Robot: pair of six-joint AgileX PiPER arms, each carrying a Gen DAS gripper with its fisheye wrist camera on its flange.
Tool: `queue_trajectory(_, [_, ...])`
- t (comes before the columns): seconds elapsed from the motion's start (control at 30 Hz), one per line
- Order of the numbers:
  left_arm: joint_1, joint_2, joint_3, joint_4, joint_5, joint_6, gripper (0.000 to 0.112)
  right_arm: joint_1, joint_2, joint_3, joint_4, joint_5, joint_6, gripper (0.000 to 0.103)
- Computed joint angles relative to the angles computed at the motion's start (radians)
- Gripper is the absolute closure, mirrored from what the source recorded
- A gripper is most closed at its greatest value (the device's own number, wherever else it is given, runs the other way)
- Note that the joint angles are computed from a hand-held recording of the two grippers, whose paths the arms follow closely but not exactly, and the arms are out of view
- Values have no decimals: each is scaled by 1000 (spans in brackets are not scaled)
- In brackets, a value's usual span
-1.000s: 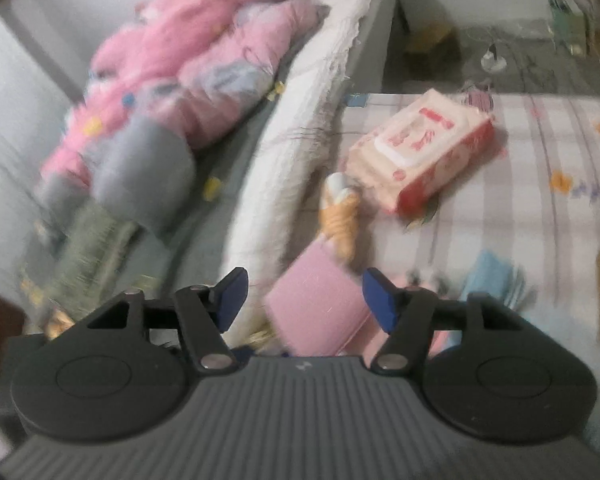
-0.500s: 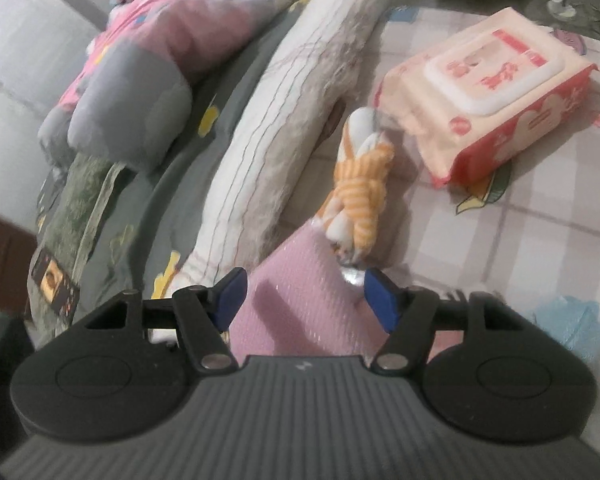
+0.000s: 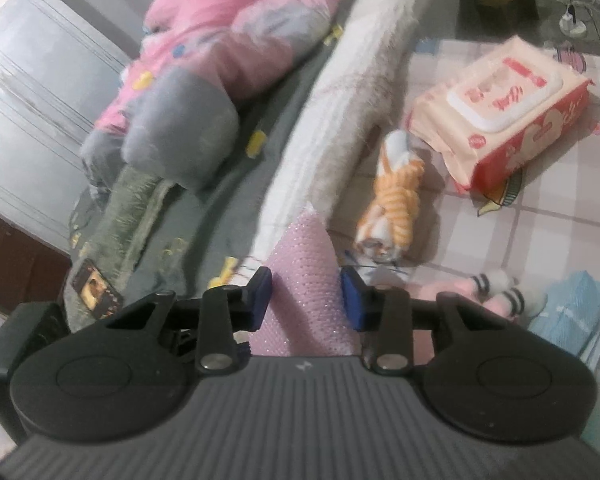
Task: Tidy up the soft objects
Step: 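Carry the pink cushion pad with the right tool into the cardboard box and release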
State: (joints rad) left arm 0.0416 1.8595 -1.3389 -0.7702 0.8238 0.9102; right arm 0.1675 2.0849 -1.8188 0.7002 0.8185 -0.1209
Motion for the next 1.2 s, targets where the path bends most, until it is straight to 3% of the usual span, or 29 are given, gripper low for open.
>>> queue_trajectory(0.3, [16,-243,126,-37,67,57,49,6,-341,321,39,-105,-16,67])
queue_trajectory(0.47, [-52,-347,153,-44,102,39,49,-55,-580,521,61,-140,-19,67])
queue_trajectory(0.63, [-220,-385,135,2,82,-46,49,-226,-812,708,140,-106,-82,68])
queue_trajectory(0.77, [-387,-348,76,56,59,-118,49,-506,-941,823,264,27,-190,68])
queue_trajectory(0.97, [-621,-210,-74,170,15,-233,49,-986,-948,935,417,275,-412,68])
queue_trajectory(1.1, [-708,-35,-253,252,42,-327,49,-1135,-831,950,445,315,-517,68])
queue_trajectory(1.2, [-754,96,-396,330,83,-396,49,-1164,-711,948,466,290,-564,68])
